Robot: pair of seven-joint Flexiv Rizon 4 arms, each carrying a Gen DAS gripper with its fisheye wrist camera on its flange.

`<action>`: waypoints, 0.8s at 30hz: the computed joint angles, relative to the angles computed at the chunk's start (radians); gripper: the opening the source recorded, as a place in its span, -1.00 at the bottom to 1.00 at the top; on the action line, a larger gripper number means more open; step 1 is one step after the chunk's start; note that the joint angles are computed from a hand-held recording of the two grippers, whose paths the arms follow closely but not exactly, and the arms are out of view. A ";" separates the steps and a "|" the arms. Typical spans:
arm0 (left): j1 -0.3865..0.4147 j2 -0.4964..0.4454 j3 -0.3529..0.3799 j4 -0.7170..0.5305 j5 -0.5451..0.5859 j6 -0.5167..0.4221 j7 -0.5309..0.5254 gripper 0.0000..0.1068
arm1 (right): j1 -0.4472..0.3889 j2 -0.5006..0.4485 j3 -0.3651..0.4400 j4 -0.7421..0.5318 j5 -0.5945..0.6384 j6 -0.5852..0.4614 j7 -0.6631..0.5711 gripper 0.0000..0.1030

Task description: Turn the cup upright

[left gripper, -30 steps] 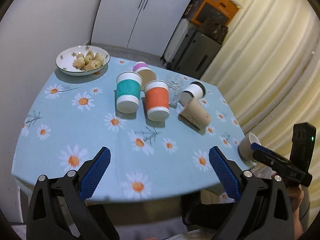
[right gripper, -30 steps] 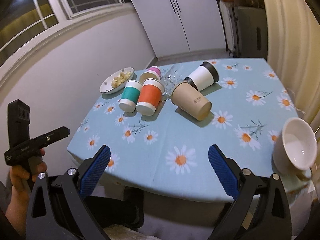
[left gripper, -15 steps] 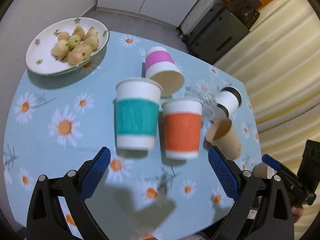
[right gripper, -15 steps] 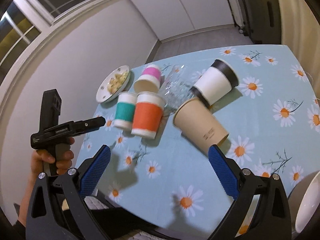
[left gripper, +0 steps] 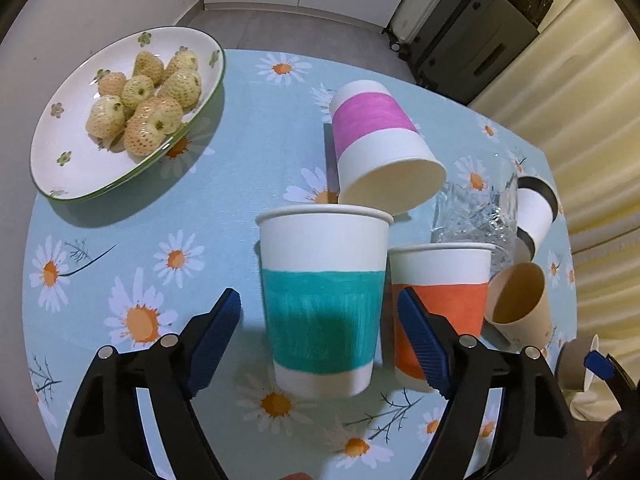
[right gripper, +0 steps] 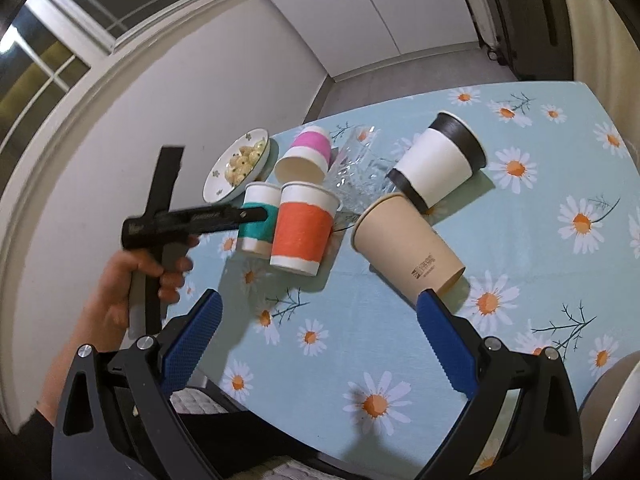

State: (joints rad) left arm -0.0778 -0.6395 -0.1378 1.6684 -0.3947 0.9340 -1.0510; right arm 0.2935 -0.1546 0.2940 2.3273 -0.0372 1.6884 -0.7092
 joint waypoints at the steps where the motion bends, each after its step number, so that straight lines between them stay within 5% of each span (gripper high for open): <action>1: -0.006 -0.005 0.004 -0.006 0.009 -0.001 -0.003 0.42 | -0.005 -0.001 0.010 -0.003 0.002 -0.004 -0.007 0.89; 6: -0.025 -0.021 0.024 -0.029 0.054 -0.008 -0.025 0.18 | -0.018 -0.001 0.037 -0.006 0.017 0.005 -0.024 0.88; 15: -0.018 0.000 0.020 -0.016 0.060 0.005 -0.033 0.16 | -0.106 -0.011 0.143 -0.017 0.106 0.019 -0.089 0.88; 24: 0.011 0.156 0.004 0.167 0.005 0.031 0.033 0.16 | -0.400 -0.067 0.472 -0.065 0.230 0.015 -0.219 0.89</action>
State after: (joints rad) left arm -0.0665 -0.4833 -0.1334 1.8359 -0.3899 0.9653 -1.0177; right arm -0.1067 -0.2213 0.7659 2.2623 0.1929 1.7036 -0.9281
